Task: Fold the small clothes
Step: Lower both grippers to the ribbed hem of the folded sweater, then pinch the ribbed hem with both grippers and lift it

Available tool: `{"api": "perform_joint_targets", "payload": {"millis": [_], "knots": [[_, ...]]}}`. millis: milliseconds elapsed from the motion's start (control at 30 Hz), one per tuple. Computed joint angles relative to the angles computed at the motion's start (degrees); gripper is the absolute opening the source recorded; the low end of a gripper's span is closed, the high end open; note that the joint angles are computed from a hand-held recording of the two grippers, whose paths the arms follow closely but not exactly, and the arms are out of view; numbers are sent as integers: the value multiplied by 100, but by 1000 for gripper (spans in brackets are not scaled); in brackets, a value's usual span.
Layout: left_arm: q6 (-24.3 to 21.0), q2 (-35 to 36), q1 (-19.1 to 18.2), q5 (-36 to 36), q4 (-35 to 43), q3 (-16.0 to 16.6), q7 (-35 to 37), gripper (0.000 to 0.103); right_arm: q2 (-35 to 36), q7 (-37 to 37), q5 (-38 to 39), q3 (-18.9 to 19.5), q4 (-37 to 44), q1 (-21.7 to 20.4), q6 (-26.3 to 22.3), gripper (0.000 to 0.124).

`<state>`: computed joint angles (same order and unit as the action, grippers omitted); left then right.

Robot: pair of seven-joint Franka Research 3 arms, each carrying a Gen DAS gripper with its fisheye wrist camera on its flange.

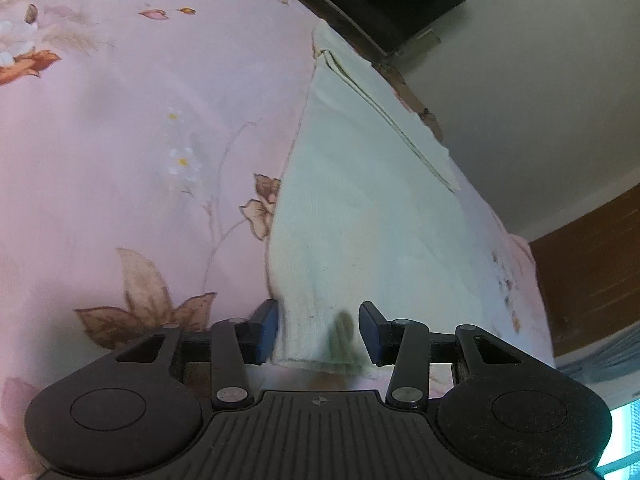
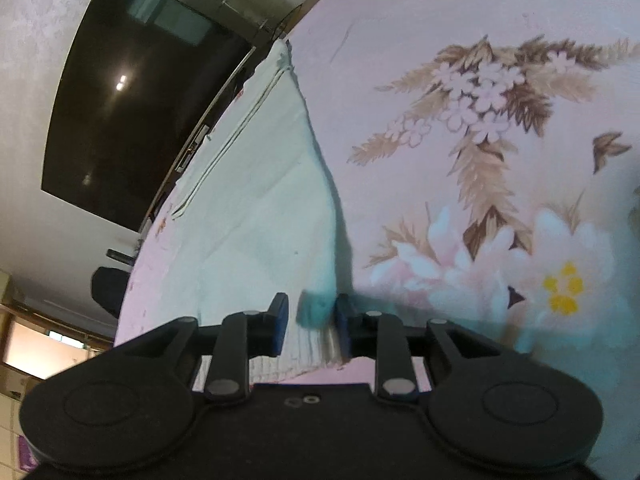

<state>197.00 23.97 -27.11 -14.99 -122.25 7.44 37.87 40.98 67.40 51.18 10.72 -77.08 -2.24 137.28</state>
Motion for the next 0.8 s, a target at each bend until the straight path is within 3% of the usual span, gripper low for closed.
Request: {"api": "perform_joint_targets", "payload": {"millis": [167,333,500,633,800], "knots": [[-44,131,-214,-61,161,209,127,44,92,-43,-87,15,163,11,-152,27],[143,160,30,-3,121,-13,55,44,11,-44,-134,-73,43,77,371,25],[266,223,315,46,156,-269,16,44,350,69,-321,-44,512,94,466,26],[487,279,807,359,131,-690,-222,44,741,239,-417,75,1064,23,131,27],[668,221,871,472,-43,-767,-196,44,707,89,-374,222,1053,-196,-525,26]]}}
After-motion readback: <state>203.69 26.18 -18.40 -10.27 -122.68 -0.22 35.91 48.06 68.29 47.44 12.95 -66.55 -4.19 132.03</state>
